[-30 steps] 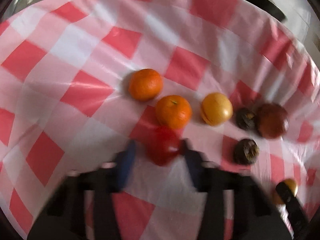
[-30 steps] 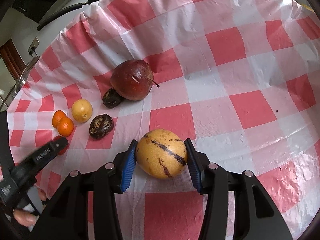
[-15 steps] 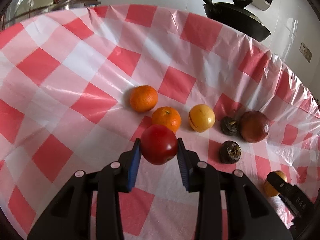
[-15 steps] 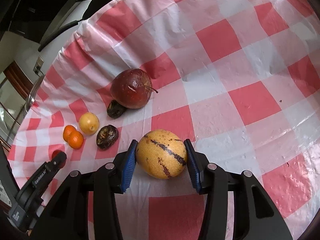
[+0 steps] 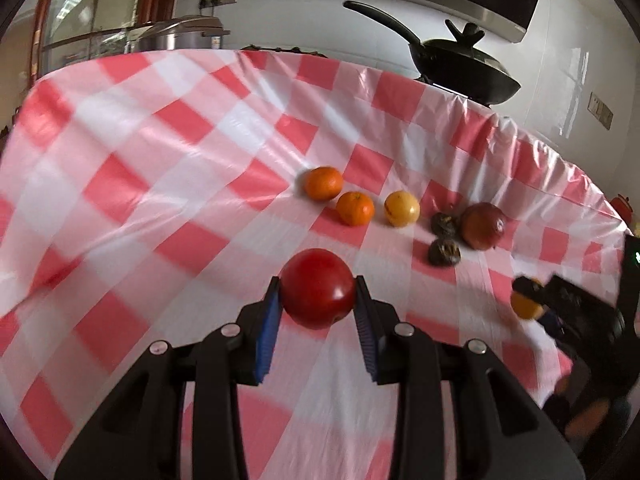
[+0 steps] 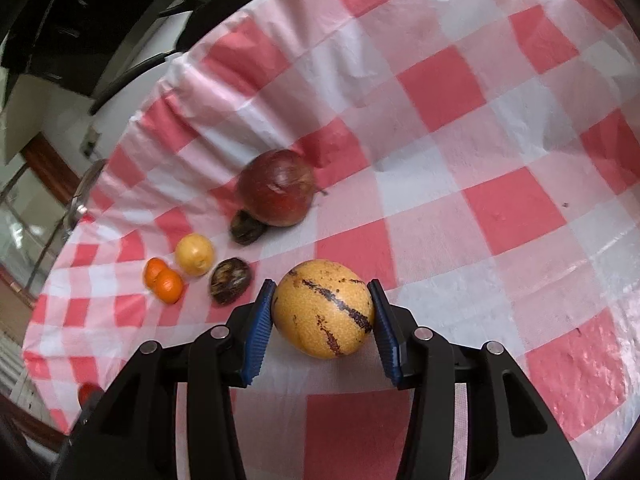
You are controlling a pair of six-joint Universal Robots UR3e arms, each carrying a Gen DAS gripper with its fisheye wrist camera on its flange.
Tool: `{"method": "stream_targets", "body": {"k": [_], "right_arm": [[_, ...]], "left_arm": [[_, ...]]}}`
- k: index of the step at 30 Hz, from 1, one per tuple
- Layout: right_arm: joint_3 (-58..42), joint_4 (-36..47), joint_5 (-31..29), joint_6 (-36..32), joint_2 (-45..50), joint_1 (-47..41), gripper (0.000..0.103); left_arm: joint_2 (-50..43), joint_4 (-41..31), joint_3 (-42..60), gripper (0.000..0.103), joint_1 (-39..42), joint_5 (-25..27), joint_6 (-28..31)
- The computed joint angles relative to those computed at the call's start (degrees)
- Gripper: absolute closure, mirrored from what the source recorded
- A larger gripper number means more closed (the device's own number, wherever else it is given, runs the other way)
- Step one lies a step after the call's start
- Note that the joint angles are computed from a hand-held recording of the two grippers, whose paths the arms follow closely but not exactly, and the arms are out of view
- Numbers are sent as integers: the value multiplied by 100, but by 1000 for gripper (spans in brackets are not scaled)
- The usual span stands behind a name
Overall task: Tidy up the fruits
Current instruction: 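Carry both fruits over the white box and open both tools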
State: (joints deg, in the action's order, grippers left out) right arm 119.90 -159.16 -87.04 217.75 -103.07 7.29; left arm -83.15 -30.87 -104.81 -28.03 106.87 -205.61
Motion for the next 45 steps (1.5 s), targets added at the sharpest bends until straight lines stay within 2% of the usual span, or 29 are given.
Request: {"method": "stream_targets", "body": {"k": [4,7,8,13,19,26,33,45], "right_arm": [[489,-424,814,-228,-442,-297,57],[683,-13,948,78,-834,-187,57],[763,46,915,226,-973,-34,57],[694,92,322,773,-1078,1060,57],[80,385,-739,1103,-734,2722,57],[-652,561,-1667,1278,8,4326,57],[-1402,857,-2142,1267,674,5232,57],[-2901,1451,-2331,1062,2026,6310,57]], "left_arm": [[955,-341,-742,68,-143,57,-197],[1542,-630,-1166,67,-363,289,-217],[1845,-765,-1329,67,-294,158,-206],[2678,-1260,-1664,67,-421,287,-173],[3489,-1963,-1839,67,-657,457,-194],[4182,-3089,-1919,67,-1379,1148,-546],[4491,-3866,-1778,67,-2169,1851,-1120],[5898,-5669,-1795,67,-2250,2205,-1565]]}}
